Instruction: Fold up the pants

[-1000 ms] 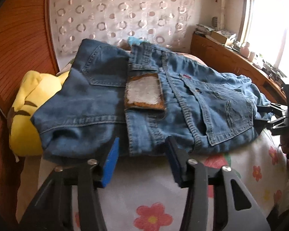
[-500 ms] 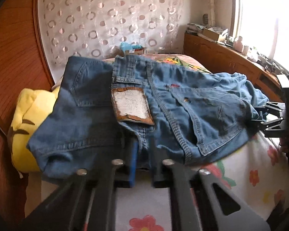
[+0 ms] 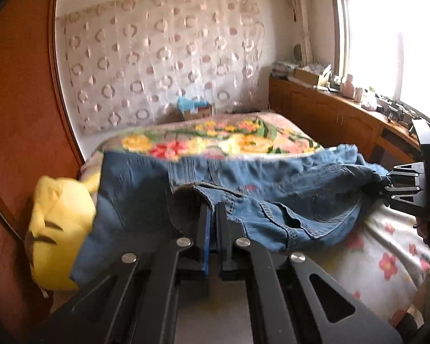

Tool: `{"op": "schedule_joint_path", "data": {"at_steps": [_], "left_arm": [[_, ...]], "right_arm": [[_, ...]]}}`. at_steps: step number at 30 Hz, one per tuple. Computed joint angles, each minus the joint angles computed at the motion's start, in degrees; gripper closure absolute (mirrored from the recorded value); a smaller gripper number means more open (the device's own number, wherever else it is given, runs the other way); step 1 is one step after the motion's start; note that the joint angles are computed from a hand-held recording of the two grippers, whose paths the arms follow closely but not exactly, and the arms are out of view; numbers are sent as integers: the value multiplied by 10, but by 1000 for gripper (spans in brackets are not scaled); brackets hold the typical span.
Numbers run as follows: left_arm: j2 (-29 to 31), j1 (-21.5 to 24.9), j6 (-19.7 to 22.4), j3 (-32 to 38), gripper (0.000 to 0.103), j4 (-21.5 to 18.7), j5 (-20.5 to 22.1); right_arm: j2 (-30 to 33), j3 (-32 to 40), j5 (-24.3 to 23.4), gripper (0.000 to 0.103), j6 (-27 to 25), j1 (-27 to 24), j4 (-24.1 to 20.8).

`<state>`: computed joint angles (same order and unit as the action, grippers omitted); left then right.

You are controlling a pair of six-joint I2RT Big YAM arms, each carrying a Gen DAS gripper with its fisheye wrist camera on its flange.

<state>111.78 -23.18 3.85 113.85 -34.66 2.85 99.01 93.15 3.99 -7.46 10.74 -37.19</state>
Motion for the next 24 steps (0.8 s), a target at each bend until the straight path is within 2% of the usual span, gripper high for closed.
{"op": "schedule_joint_path", "data": {"at_steps": [7, 11, 18, 24], "left_arm": [[-21, 6, -2, 18, 103, 25, -3], [-50, 15, -4, -3, 103, 46, -3], [-150, 36, -4, -145, 103, 104, -3], [-224, 54, -12, -269, 103, 125, 2]], "right_arm": [[-37, 9, 6, 92, -7, 3, 1], [-69, -1, 3, 92, -5, 14, 1], [-122, -47, -4, 93, 5, 57, -15], [-164, -111, -10, 92, 40, 93, -8]]}}
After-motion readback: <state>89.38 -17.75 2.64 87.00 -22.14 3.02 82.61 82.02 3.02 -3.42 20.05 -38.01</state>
